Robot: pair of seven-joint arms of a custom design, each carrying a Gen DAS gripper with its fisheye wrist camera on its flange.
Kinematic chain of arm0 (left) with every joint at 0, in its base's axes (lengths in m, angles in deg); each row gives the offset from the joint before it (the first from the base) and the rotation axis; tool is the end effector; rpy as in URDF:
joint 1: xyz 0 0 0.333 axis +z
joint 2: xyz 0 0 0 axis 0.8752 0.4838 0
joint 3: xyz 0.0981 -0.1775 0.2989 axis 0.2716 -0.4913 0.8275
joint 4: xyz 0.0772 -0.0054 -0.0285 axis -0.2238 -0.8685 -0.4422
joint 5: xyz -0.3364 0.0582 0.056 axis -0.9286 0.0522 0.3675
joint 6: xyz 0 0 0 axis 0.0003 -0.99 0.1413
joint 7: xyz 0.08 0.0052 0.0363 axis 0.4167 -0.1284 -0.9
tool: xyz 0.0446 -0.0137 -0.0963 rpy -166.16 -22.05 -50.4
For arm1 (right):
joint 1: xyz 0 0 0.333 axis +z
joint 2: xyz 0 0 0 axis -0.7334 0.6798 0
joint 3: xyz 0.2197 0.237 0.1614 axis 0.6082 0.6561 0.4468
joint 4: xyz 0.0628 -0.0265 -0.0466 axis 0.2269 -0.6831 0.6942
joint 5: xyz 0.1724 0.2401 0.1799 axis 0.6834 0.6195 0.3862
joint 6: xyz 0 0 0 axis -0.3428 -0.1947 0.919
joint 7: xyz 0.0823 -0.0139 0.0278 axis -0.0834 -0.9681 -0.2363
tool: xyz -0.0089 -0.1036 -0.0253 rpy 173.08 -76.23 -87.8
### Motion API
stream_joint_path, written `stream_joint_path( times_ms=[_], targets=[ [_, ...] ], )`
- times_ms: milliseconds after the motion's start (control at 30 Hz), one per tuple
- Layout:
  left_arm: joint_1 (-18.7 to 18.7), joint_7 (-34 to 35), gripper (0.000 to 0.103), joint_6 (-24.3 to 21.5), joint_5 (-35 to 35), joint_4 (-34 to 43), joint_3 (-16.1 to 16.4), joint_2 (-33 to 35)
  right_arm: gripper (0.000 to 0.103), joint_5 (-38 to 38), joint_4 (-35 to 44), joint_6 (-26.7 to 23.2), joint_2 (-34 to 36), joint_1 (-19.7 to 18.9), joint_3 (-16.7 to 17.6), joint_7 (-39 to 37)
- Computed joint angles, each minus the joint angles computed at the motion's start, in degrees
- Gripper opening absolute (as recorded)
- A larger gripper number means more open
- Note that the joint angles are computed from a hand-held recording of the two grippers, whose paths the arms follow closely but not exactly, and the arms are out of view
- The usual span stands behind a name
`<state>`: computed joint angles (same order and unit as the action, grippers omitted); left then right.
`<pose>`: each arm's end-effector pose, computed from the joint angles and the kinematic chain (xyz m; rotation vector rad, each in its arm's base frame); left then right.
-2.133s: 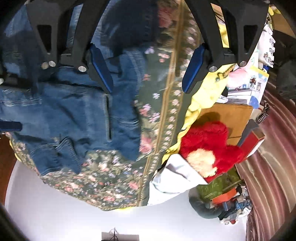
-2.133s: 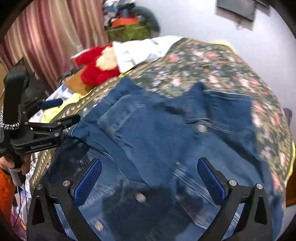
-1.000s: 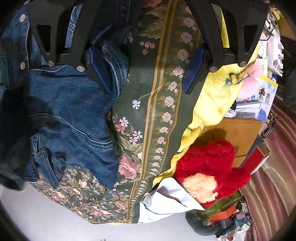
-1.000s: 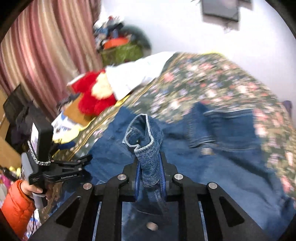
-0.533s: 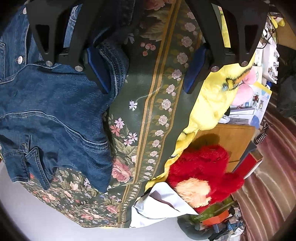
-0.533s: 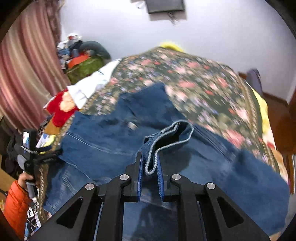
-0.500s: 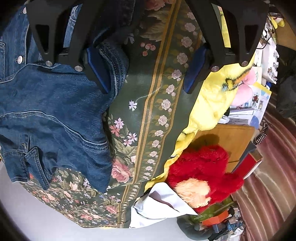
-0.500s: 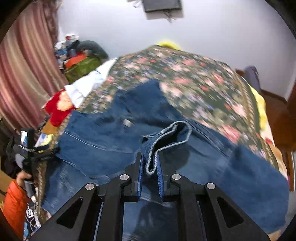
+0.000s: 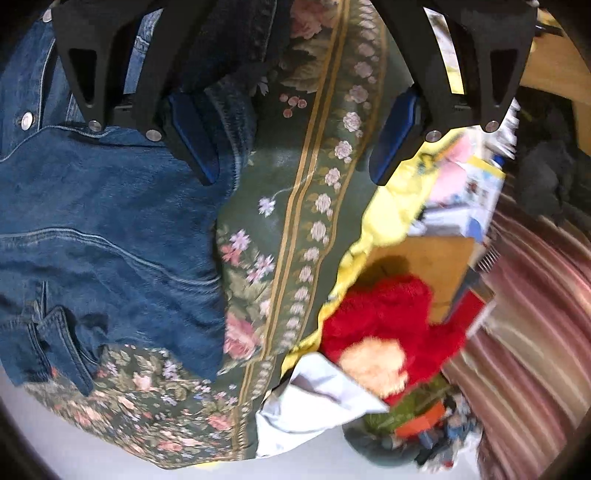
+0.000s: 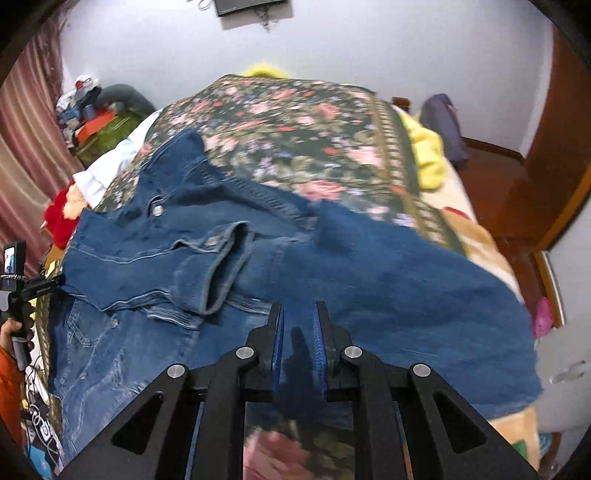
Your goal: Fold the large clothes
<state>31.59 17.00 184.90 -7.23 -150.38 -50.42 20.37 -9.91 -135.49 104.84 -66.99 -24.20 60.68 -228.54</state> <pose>0.7060 -0.3857 0.3398 -1.3884 2.1729 -0.3422 0.3677 0.2512 0.4072 -1.2958 2.3504 -0.6543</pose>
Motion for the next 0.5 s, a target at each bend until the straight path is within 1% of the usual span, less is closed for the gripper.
stream_joint_path(
  times_ms=[67,133,200,267,300,333,367,433,500],
  targets=[
    [-1.1,0.0,0.084,1.3,1.2,-1.2,0.3,-1.3,0.012,2.9,-1.7,-1.8,-2.2,0.1,0.0,-2.2],
    [-1.6,0.2,0.084,2.6,1.7,-2.2,-0.2,-2.5,0.012,7.9,-3.0,-2.8,-2.8,-0.2,-0.4,-7.7],
    [-2.2,0.7,0.084,4.7,1.7,-3.3,-1.2,-3.8,0.012,15.7,-3.9,-2.8,-1.0,-0.5,-1.4,-16.1],
    [-2.7,2.3,0.084,6.3,1.0,-3.7,-2.8,-4.5,0.012,21.0,-5.3,-0.9,1.4,-1.0,-2.1,-22.0],
    [-3.0,3.2,0.084,6.7,0.5,-3.4,-3.3,-4.6,0.012,19.3,-6.1,0.3,1.7,-1.2,-2.0,-21.4],
    [-3.4,4.1,0.084,7.1,0.1,-3.3,-3.8,-4.6,0.012,15.2,-6.6,0.5,1.6,-1.2,-1.7,-18.7],
    [-3.9,5.4,0.084,7.3,-0.3,-2.6,-4.4,-4.5,0.012,14.2,-6.7,0.4,1.5,-1.2,-1.5,-18.0],
    [-5.4,8.7,0.085,7.0,-1.4,0.2,-5.7,-3.2,0.012,15.0,-7.0,-0.4,1.1,-1.0,-1.5,-19.4],
    [-6.8,12.1,0.085,6.2,-3.1,3.3,-7.1,-1.7,0.012,15.2,-7.6,0.1,0.6,-1.3,-1.6,-19.9]
  ],
)
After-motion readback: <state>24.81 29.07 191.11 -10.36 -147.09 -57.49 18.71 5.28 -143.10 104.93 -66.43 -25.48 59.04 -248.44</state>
